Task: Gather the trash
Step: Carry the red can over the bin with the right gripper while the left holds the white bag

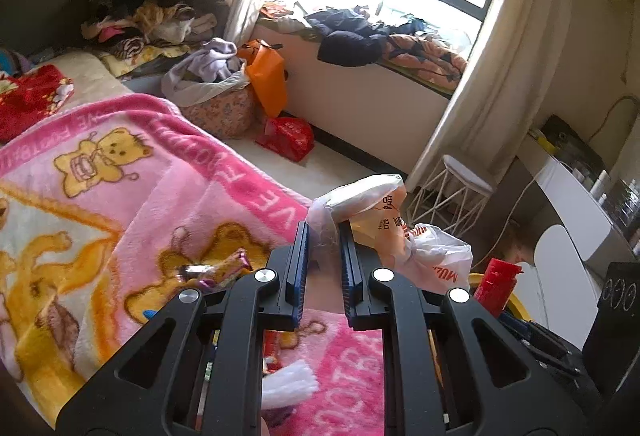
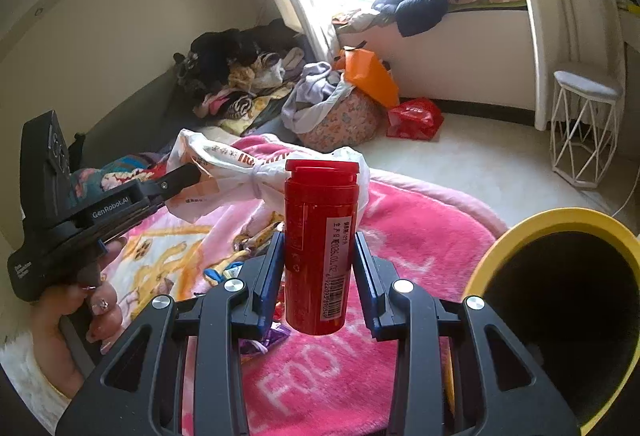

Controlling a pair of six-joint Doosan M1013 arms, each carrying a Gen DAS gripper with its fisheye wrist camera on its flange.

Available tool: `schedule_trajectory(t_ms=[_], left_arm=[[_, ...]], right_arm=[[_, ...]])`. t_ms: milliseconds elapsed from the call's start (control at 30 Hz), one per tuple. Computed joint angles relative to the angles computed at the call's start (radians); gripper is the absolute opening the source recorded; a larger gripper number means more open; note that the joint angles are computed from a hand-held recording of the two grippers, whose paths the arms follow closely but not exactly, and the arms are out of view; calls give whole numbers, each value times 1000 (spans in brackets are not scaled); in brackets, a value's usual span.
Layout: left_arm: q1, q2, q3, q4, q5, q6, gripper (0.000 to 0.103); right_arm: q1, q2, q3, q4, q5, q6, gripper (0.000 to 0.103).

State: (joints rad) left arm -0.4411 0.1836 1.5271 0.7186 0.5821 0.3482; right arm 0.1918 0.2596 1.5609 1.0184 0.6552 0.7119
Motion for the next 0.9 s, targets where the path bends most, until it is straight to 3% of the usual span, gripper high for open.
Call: schedule_trajectory(t_ms=[900], left_arm=[[-69, 41, -60, -25, -7, 123, 10]], right_arm=[[-98, -84, 96, 78, -79, -27, 33]])
